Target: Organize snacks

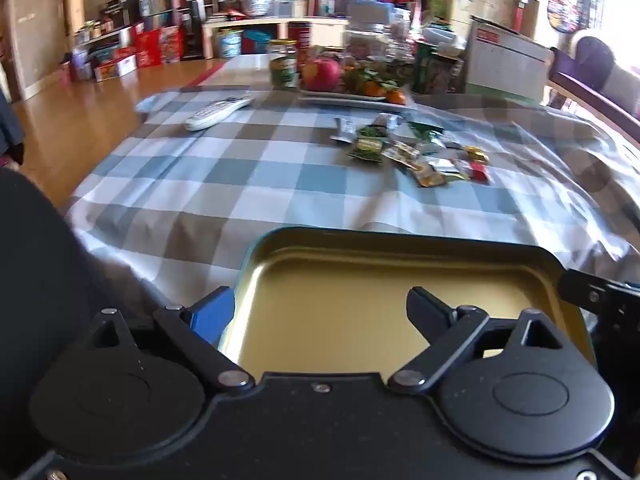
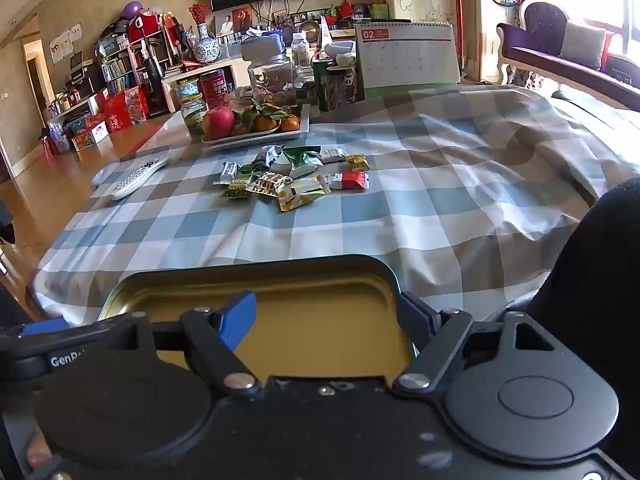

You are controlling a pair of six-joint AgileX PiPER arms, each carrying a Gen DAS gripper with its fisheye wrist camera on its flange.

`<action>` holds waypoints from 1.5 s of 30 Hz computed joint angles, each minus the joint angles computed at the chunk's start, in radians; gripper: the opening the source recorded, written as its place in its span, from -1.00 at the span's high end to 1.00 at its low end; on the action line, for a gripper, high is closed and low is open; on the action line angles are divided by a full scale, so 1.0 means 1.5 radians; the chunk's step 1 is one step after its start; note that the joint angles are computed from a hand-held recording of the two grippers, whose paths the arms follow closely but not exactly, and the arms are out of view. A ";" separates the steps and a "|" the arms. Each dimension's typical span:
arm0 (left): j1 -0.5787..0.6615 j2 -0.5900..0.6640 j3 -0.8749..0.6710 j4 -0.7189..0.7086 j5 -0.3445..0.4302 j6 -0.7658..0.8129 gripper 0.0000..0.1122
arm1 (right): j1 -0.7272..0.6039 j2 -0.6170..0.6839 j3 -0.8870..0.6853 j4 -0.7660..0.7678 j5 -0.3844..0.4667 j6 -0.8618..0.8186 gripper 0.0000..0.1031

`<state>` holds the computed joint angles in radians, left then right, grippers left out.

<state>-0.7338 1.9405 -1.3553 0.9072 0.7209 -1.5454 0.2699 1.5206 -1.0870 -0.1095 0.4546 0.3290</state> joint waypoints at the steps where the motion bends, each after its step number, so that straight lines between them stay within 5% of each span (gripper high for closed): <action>1: 0.003 0.000 0.001 0.000 -0.005 0.008 -0.66 | 0.000 0.002 -0.003 0.001 0.005 -0.002 -0.57; 8: -0.039 0.004 -0.003 0.063 0.045 -0.053 -0.67 | 0.000 0.005 -0.007 0.002 0.010 -0.007 -0.57; 13: -0.017 -0.018 0.037 0.064 -0.001 -0.119 -0.67 | 0.004 0.002 -0.007 -0.005 0.012 0.002 -0.57; 32: -0.073 0.018 -0.002 0.154 0.110 -0.148 -0.67 | 0.004 0.008 -0.009 -0.009 0.012 0.006 -0.57; 45: -0.056 0.003 0.001 0.093 0.038 -0.059 -0.61 | 0.002 0.009 -0.009 -0.010 0.013 0.009 -0.57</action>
<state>-0.8185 1.9452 -1.3543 1.0466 0.7780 -1.6339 0.2730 1.5344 -1.1012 -0.1251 0.4737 0.3422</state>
